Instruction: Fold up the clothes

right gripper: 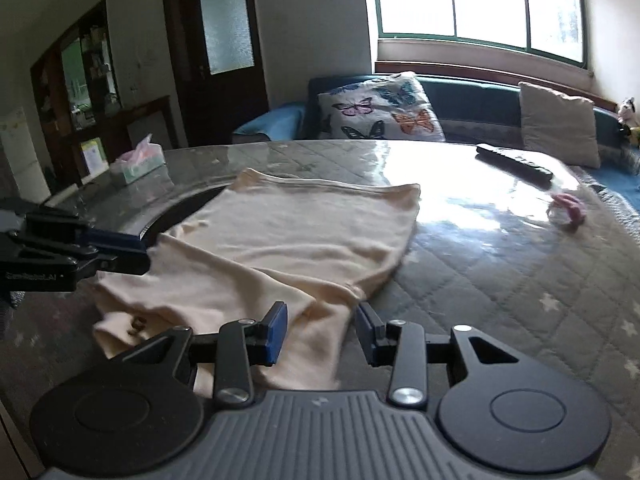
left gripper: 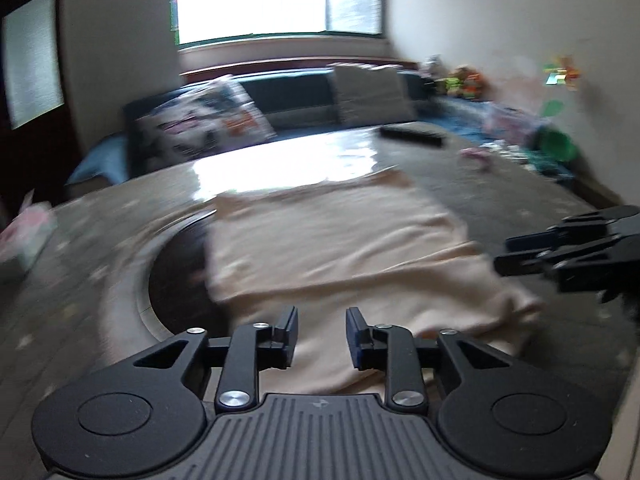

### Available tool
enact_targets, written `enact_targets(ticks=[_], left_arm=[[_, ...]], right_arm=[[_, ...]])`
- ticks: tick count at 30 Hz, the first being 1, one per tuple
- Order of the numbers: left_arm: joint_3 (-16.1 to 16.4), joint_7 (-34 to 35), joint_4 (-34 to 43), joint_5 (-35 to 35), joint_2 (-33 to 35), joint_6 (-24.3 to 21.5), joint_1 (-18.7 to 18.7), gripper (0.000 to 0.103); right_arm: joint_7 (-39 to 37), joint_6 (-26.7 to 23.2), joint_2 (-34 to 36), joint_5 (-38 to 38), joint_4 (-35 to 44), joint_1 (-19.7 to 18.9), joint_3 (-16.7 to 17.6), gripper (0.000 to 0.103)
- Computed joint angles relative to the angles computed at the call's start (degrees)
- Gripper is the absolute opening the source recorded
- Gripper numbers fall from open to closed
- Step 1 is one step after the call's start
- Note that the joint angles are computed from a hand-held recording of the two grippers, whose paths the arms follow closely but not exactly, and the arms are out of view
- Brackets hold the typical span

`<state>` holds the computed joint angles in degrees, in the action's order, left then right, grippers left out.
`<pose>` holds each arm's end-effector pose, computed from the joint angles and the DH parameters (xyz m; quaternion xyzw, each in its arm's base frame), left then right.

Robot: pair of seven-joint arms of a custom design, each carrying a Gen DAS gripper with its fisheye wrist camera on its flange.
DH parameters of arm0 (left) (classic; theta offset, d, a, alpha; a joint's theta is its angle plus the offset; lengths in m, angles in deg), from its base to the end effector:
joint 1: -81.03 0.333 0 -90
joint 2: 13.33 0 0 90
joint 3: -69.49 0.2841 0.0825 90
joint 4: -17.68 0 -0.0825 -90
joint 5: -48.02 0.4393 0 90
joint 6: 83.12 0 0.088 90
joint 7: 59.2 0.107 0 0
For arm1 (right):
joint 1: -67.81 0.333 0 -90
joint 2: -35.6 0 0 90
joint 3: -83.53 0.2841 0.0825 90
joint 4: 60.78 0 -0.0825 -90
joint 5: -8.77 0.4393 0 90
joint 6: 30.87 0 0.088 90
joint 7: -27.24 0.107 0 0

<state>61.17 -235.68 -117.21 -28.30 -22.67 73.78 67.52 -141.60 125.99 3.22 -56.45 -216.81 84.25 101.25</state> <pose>0.5286 -0.1707 0.3686 -0.3015 0.8481 -0.4073 0.1550 0.3616 0.2704 0.3662 -0.5667 0.6899 -0.3056 0.3309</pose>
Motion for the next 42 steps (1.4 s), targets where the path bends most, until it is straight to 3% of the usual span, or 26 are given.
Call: enact_targets(ticks=[4, 10, 15, 18, 23, 26, 31, 42], left_arm=[[1.09, -2.16, -1.27, 1.65, -0.29, 0.14, 1.54, 0.037], [1.96, -1.23, -3.07, 1.6, -0.77, -0.07, 2.65, 0.047], [1.78, -0.43, -2.33, 1.02, 0.69, -0.37, 3.02, 0.046], [1.54, 0.33, -1.92, 0.53, 1.39, -0.27, 3.28, 0.046], [1.52, 2.95, -2.18, -1.63, 1.23, -1.57, 3.62, 0.025], [1.41, 5.09, -2.65, -2.89, 0.77, -1.51, 3.5, 0.02], [1.71, 2.7, -2.55, 0.08, 0.62, -3.06, 4.25, 0.02], [3.11, 2.38, -1.39, 1.36, -1.43, -4.88, 4.83, 0.025]], right_arm=[[0.54, 1.59, 5.63, -1.95, 3.75, -1.33, -0.35, 0.037], [0.52, 0.06, 9.47, -0.77, 5.84, -0.02, -1.81, 0.03], [-0.67, -1.57, 10.08, -0.73, 6.85, 1.27, -2.03, 0.008], [-0.38, -2.92, 9.76, -1.35, 7.56, 1.66, -1.91, 0.007], [-1.38, -6.73, 7.44, -1.43, 7.95, 2.51, -1.55, 0.006], [-1.8, -6.92, 7.81, -0.43, 7.84, 2.63, -2.07, 0.006], [-2.84, -5.6, 10.81, 2.5, 7.69, 2.77, -3.35, 0.01], [-1.45, -7.88, 5.8, -1.56, 6.15, 2.16, -1.48, 0.015]])
